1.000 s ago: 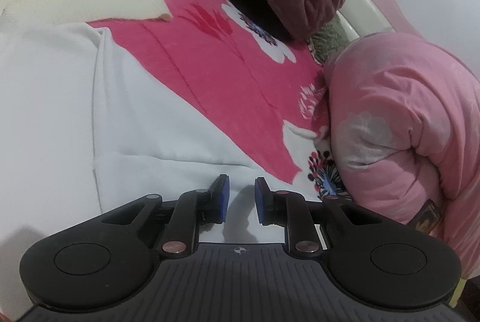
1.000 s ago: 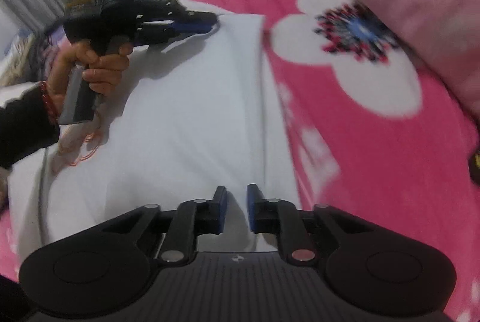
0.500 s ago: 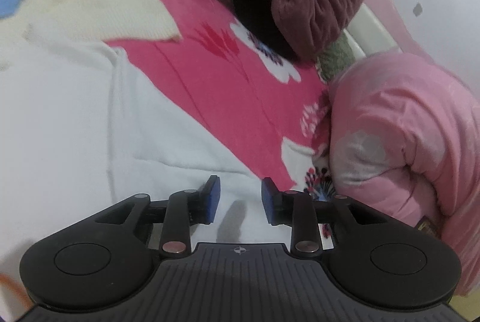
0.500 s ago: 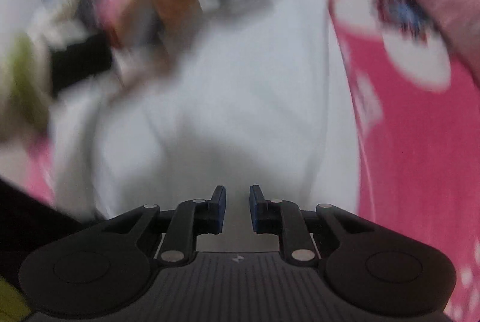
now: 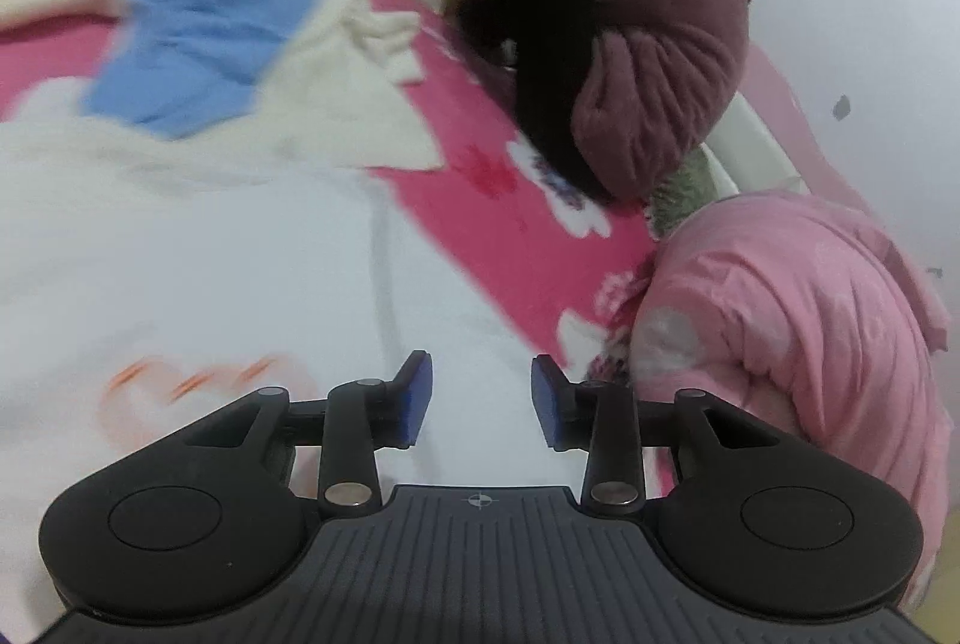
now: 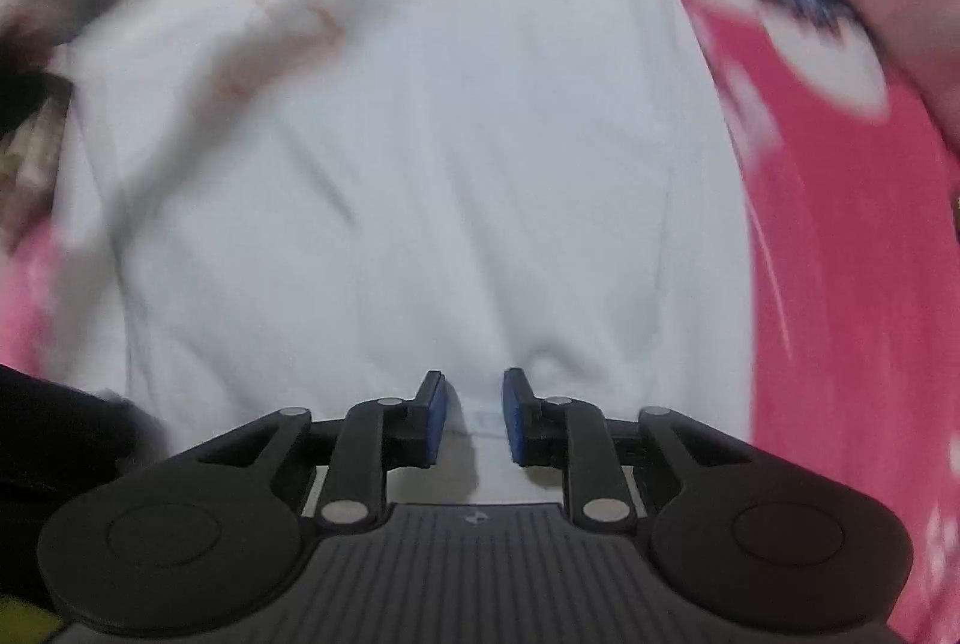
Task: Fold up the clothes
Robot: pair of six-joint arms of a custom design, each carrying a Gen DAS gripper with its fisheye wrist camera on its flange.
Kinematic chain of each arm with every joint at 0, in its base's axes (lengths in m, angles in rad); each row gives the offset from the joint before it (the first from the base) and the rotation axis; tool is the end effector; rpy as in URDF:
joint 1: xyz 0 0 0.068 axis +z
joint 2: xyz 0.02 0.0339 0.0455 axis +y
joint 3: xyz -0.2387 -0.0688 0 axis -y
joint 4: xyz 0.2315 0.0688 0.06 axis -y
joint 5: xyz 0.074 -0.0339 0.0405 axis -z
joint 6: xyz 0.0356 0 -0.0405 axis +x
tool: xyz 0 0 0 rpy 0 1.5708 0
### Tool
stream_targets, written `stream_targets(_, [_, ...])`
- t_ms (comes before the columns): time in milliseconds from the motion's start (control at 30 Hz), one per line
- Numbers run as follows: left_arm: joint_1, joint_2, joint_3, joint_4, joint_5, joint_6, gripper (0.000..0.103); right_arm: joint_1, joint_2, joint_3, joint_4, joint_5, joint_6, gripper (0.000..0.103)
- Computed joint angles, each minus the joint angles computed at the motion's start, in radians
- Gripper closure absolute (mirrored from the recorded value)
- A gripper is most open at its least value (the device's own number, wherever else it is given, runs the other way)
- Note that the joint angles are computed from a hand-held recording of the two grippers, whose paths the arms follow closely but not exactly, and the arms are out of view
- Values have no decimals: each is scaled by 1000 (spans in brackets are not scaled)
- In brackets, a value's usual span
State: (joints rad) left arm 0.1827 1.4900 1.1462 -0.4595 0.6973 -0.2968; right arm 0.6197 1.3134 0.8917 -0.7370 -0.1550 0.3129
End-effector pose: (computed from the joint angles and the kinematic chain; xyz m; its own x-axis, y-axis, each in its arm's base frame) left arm 0.3082 0.0337 0.2570 -0.7642 -0.3692 -0.5288 0.0791 0.7601 -0.6450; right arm 0.1912 0.1431 0.2043 -0.9018 -0.2698 -0.3375 -0.3643 0.8949 0.2579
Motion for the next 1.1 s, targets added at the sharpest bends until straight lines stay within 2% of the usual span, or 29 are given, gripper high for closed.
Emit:
stream_targets(100, [160,-199,-151,-157,11,132,65,21,-74,19,-47,35,50,80])
stream_targets(200, [406,-361,-247,-322,32,290,65,46,-118,39,-10,7,95,77])
stream_targets(333, [770,-368,-182,-482,111,482,64,98,-55,97,141,-68,147,77])
stream_targets(400, [931,-307,-84,-503,143,517,63,133,16,135,225,-92,178,77])
stream_targets(500, [1097,-204,67,-437,177,441,54,187,150,222,320,-100,213,77])
stream_targets(533, [1139,-164,119,-394,168,385,49,198,190,246,351,-112,226,76])
stream_targets(633, [1216,-38,247,-280,124,195,47,220,293,314,437,-168,274,75])
stream_targets(700, [1252,74,328,-220,80,53,41,240,362,376,458,-177,284,75])
stream_targets(767, [1279,232,447,-230,66,-77,38,255,425,435,457,-177,285,75])
stream_targets(867, [1289,459,605,-263,124,-253,37,268,491,509,426,-192,289,75])
stream_targets(967, [1263,648,801,-357,132,-314,37,277,520,545,383,-190,281,75])
stream_targets(1100, [1231,750,913,-347,142,-355,39,279,506,528,364,-164,296,74])
